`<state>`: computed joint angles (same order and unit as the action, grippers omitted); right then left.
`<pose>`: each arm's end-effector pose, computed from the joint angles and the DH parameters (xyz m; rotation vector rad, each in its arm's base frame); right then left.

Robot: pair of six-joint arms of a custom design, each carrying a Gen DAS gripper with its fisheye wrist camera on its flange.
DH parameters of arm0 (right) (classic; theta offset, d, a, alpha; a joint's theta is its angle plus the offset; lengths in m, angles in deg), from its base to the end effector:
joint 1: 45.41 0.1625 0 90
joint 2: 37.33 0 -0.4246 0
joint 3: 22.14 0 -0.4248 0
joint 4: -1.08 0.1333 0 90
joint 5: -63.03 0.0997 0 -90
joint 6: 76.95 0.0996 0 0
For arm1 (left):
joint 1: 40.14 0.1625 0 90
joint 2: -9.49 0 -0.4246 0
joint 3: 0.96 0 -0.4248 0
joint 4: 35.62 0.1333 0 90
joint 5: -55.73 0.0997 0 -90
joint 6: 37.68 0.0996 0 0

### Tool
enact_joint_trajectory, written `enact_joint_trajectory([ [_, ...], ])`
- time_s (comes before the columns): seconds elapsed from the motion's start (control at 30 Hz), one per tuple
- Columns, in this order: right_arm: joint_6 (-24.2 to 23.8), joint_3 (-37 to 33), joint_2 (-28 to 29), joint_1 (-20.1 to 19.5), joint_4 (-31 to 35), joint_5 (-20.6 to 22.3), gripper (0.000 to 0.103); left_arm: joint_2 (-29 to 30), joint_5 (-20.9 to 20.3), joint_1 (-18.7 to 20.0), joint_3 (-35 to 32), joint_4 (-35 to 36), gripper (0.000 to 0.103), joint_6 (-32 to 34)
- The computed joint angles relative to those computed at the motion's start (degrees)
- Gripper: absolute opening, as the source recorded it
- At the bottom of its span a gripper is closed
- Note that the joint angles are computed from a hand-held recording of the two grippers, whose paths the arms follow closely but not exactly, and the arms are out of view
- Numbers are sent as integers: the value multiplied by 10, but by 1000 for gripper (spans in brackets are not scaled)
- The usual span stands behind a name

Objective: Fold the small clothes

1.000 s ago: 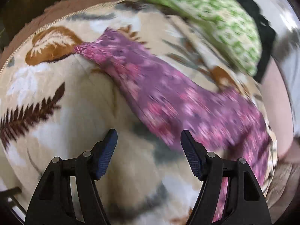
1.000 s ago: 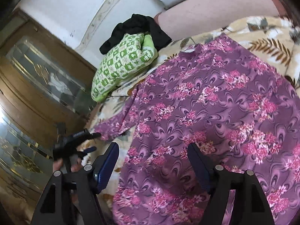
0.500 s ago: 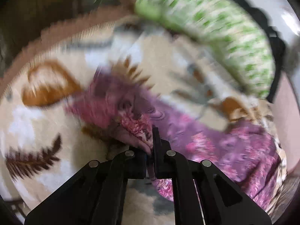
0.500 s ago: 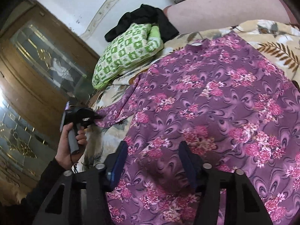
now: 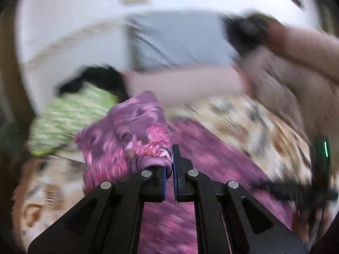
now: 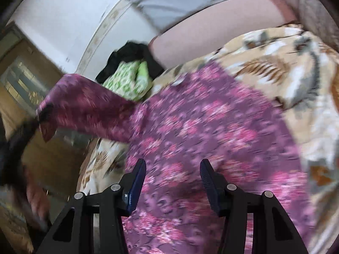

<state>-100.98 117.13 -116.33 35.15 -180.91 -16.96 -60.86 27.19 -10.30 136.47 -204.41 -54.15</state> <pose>0.0784 -0.4470 0.1794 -0.4560 2.9729 -0.8939 -0.2505 -0.3983 0.1448 0.7007 2.1118 -0.9972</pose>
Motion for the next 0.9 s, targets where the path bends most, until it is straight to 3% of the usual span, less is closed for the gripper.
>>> enact_joint_trajectory([
  [0.13, 6, -6, -22, -46, 8, 0, 53, 85, -138, 50, -7, 36, 5, -26],
  [0.27, 3, -34, -9, -81, 79, 34, 56, 114, -168, 51, 0, 118, 8, -97],
  [0.3, 1, -39, -5, -85, 96, 42, 56, 109, -166, 41, 7, 117, 14, -98],
  [0.37, 2, -49, 7, -88, 126, 53, 57, 81, -192, 32, 27, 99, 33, -92],
  [0.4, 0, -53, 12, -87, 142, 57, 57, 71, -202, 28, 37, 83, 47, -89],
  [0.43, -4, -58, 19, -83, 154, 56, 58, 55, -203, 19, 54, 56, 54, -83],
  [0.5, -7, -62, 32, -75, 170, 58, 59, 47, -212, 8, 78, -4, 55, -63],
  [0.67, -41, -89, 77, -11, 159, 20, 59, 23, -197, 16, 85, -34, 55, -66],
  [0.83, -106, -140, 143, 69, 208, -78, 61, -38, -121, 63, 83, 42, 55, -175],
  [0.9, -128, -125, 159, 95, 174, -118, 63, -58, -80, 85, 77, 107, 55, -252],
])
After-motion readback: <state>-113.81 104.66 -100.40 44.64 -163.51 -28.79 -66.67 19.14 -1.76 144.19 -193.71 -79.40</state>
